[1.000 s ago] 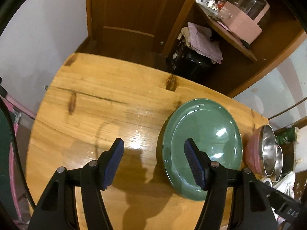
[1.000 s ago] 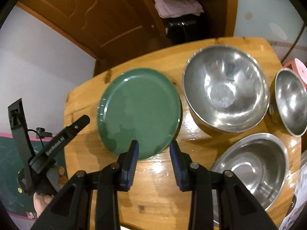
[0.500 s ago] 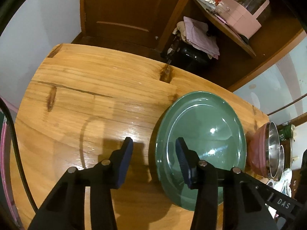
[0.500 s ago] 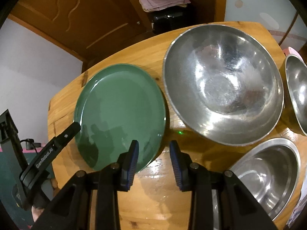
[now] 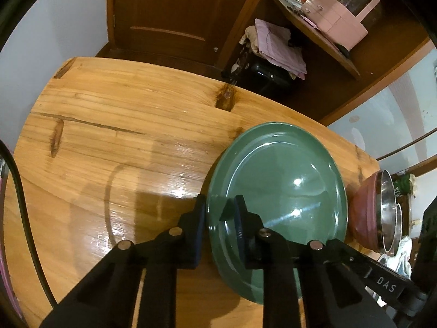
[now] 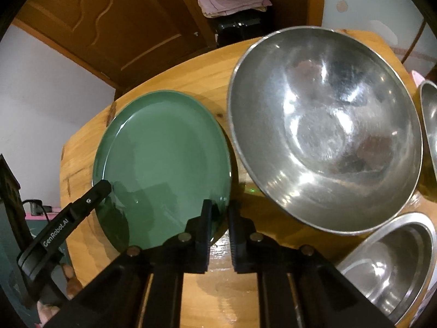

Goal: Organize plates and bowls

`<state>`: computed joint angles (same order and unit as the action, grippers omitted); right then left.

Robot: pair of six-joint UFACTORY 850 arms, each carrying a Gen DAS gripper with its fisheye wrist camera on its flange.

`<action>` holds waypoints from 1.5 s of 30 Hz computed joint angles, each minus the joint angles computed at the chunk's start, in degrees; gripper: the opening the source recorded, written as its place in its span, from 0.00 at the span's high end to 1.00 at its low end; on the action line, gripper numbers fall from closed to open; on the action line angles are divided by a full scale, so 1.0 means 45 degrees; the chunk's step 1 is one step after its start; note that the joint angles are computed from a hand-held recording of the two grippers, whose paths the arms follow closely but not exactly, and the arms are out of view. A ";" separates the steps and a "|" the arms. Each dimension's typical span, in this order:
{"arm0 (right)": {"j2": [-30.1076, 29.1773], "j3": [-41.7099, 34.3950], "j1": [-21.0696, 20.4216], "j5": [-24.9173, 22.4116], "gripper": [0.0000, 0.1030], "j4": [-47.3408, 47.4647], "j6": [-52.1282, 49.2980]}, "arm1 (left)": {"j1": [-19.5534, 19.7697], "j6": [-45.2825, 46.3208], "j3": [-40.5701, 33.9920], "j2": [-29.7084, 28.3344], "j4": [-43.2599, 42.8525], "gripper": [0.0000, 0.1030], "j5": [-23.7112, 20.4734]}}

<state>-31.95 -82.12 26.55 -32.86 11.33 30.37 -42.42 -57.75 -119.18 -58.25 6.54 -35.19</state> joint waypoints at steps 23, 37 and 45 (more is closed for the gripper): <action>0.2691 0.2770 0.0791 0.1455 0.90 0.0995 -0.1776 | -0.0608 -0.1150 0.5058 0.3707 0.0476 0.89 0.2238; 0.7059 0.6689 0.2914 0.2492 0.90 0.0455 -0.0634 | -0.2812 -0.5221 0.9951 0.8286 0.3378 0.89 0.2391; 0.8746 0.8441 0.4672 0.2778 0.90 -0.0702 0.1243 | -0.4863 -0.9189 1.2130 1.0014 0.6104 0.89 0.1586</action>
